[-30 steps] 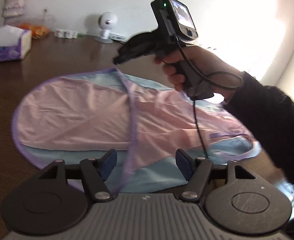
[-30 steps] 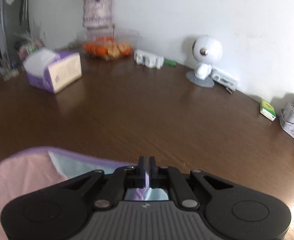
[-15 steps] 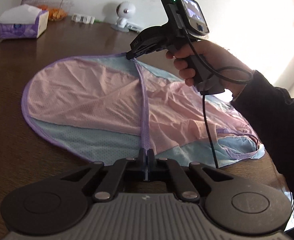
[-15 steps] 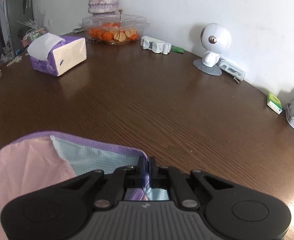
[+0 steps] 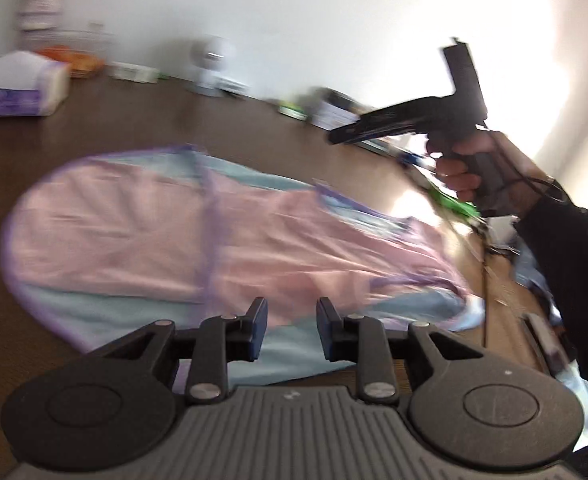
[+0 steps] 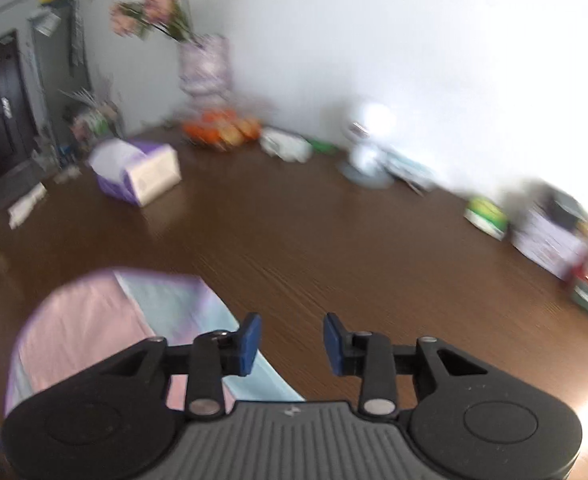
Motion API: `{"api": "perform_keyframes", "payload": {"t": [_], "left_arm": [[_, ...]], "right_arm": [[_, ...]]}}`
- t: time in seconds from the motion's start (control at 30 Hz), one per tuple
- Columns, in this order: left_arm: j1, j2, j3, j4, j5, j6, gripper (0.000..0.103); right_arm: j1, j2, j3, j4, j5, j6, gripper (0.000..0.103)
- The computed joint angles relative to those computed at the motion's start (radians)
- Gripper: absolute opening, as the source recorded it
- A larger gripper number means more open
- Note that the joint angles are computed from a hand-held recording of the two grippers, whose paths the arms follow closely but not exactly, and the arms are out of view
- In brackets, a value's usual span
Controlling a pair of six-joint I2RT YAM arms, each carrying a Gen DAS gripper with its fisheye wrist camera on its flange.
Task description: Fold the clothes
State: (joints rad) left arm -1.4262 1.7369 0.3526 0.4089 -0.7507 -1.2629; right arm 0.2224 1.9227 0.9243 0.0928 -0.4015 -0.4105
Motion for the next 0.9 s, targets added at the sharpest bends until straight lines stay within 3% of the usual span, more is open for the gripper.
{"api": "perform_keyframes", "payload": {"t": [0.03, 0.13, 0.2, 0.27, 0.37, 0.43, 0.47, 0.53, 0.6, 0.63, 0.7, 0.8, 0.83, 0.9], "left_arm": [[0.039, 0.055, 0.055, 0.035, 0.05, 0.077, 0.026], [0.084, 0.194, 0.296, -0.11, 0.077, 0.194, 0.026], [0.083, 0.269, 0.439, -0.244, 0.045, 0.214, 0.026], [0.092, 0.315, 0.507, -0.295, 0.066, 0.199, 0.026], [0.091, 0.325, 0.488, -0.235, 0.086, 0.186, 0.0], [0.073, 0.278, 0.4, -0.117, 0.108, 0.207, 0.0], [0.065, 0.255, 0.362, -0.077, 0.121, 0.21, 0.0], [0.057, 0.237, 0.338, -0.096, 0.128, 0.169, 0.001], [0.064, 0.244, 0.37, -0.17, 0.122, 0.122, 0.009], [0.072, 0.254, 0.4, -0.22, 0.115, 0.096, 0.012], [0.085, 0.28, 0.467, -0.32, 0.101, 0.054, 0.042], [0.095, 0.347, 0.586, -0.457, 0.084, 0.076, 0.042], [0.097, 0.365, 0.607, -0.478, 0.085, 0.08, 0.039], [0.098, 0.378, 0.601, -0.459, 0.084, 0.078, 0.011]], "right_arm": [[-0.029, 0.005, 0.003, -0.033, 0.01, -0.015, 0.025], [-0.073, 0.064, 0.008, -0.064, -0.012, 0.02, 0.021], [-0.105, 0.113, 0.022, -0.073, -0.092, 0.06, 0.021], [-0.125, 0.155, 0.049, -0.109, -0.176, 0.078, 0.021], [-0.121, 0.204, 0.081, -0.142, -0.229, 0.091, 0.021], [-0.095, 0.222, 0.065, -0.068, -0.179, 0.114, 0.001], [-0.085, 0.221, 0.04, 0.001, -0.148, 0.14, 0.0], [-0.074, 0.214, -0.006, 0.112, -0.112, 0.166, 0.0], [-0.082, 0.198, -0.042, 0.155, -0.127, 0.154, 0.002], [-0.093, 0.186, -0.053, 0.147, -0.149, 0.132, 0.007], [-0.109, 0.146, -0.095, 0.143, -0.165, 0.084, 0.013], [-0.149, 0.058, -0.162, 0.08, -0.198, -0.013, 0.016], [-0.161, 0.037, -0.174, 0.035, -0.21, -0.05, 0.016], [-0.191, 0.008, -0.209, -0.044, -0.229, -0.128, 0.015]]}}
